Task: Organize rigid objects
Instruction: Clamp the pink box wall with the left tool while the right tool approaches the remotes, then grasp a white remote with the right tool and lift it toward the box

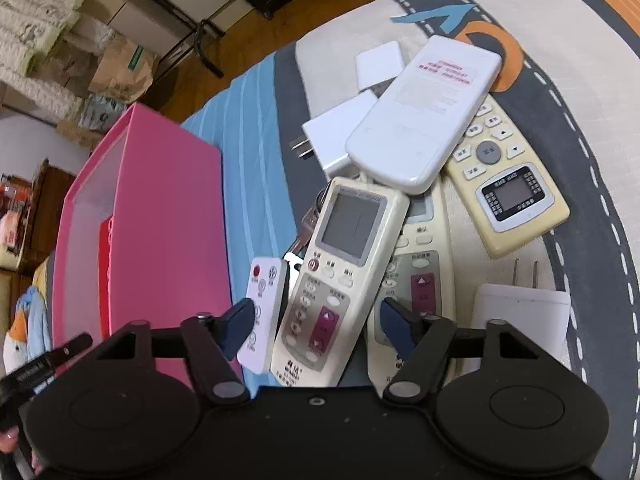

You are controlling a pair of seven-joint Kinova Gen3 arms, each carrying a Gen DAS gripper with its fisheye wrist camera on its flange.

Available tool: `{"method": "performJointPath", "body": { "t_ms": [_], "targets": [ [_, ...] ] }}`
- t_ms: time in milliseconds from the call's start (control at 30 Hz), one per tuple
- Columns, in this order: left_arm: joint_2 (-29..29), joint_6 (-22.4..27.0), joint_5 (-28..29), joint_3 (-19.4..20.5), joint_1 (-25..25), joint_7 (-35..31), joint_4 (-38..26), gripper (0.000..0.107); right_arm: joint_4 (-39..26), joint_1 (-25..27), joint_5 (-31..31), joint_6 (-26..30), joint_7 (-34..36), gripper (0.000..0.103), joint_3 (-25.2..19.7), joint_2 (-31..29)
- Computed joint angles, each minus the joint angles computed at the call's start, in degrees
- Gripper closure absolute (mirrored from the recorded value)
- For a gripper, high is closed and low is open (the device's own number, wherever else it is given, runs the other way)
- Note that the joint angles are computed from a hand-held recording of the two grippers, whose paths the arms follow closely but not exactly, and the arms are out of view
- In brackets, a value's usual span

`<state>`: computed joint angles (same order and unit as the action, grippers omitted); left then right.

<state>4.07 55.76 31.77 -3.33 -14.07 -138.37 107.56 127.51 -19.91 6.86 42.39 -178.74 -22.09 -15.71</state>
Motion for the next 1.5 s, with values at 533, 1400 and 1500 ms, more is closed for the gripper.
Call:
{"method": "performJointPath", "body": {
  "t_ms": [533, 1400, 1500],
  "targets": [
    [-4.0, -9.6, -1.0, 0.1, 3.1, -0.3, 5.6, 0.104, 2.4, -3.6, 5.5, -4.2, -3.4, 0.089, 0.2, 0.0],
    [-1.2, -3.7, 2.4, -1.0, 0.2, -3.7, 2.7, 0.102, 0.4, 1.1, 12.9, -3.2, -2.2, 0.084, -7.9, -1.4],
    [-1.1, -3.5, 2.8, -0.9, -0.1, -4.0, 2.7, 0.102, -2.7, 1.4, 16.6, 3.2, -6.3, 0.084, -13.3, -1.9]
  ]
}}
